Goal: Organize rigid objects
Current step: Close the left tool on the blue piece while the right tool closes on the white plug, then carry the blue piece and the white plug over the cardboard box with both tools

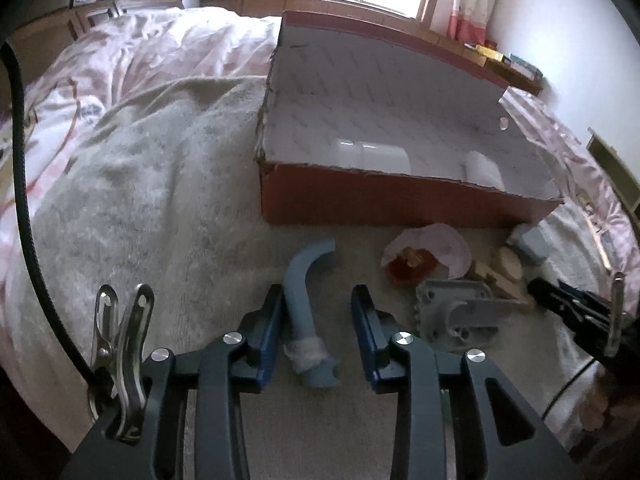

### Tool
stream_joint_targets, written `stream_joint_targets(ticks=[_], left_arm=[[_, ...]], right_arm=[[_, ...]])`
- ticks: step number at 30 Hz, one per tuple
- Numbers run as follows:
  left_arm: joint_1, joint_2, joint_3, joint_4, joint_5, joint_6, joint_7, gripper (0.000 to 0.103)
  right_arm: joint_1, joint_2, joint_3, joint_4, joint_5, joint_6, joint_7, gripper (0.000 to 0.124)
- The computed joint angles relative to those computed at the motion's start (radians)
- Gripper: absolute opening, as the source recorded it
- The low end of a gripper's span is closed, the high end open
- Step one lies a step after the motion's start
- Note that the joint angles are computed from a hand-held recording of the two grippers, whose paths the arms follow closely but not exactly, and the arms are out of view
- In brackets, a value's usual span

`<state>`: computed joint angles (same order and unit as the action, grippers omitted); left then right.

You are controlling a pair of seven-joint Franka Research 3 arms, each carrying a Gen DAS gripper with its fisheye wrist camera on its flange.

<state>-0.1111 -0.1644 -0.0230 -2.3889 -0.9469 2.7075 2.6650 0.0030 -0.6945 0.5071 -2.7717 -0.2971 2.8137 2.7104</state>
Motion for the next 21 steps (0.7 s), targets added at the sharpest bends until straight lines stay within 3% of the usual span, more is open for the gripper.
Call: stream_joint_targets(ticks=[3,4,8,21], left_arm=[[-0.011,-0.011,-0.018,-0.030,0.033,0.087,-0.013,0.016],[-0.016,-0.014,-0.009,-0.031,0.033,0.084,-0.008,0.013],[-0.018,-0.040,0.026,-0.029,0.014,0.025,0.003,0.013],[-0.062,-0.116,0.079,0.034,-0.082,-0.011,0.147,0.013]], right_arm=[[-0.001,-0.002,0.001,-0.002,-0.001,0.003,0.002,0.029],[-0.002,-0.002,0.001,-0.003,-0.002,0.006,0.003,0.029],[0.001,-0.008,-0.001,-0.007,0.003,0.013,0.005,0.028],[0.036,-0.078,-0.049,0.040,0.022,-0.066,-0.086,0.028]])
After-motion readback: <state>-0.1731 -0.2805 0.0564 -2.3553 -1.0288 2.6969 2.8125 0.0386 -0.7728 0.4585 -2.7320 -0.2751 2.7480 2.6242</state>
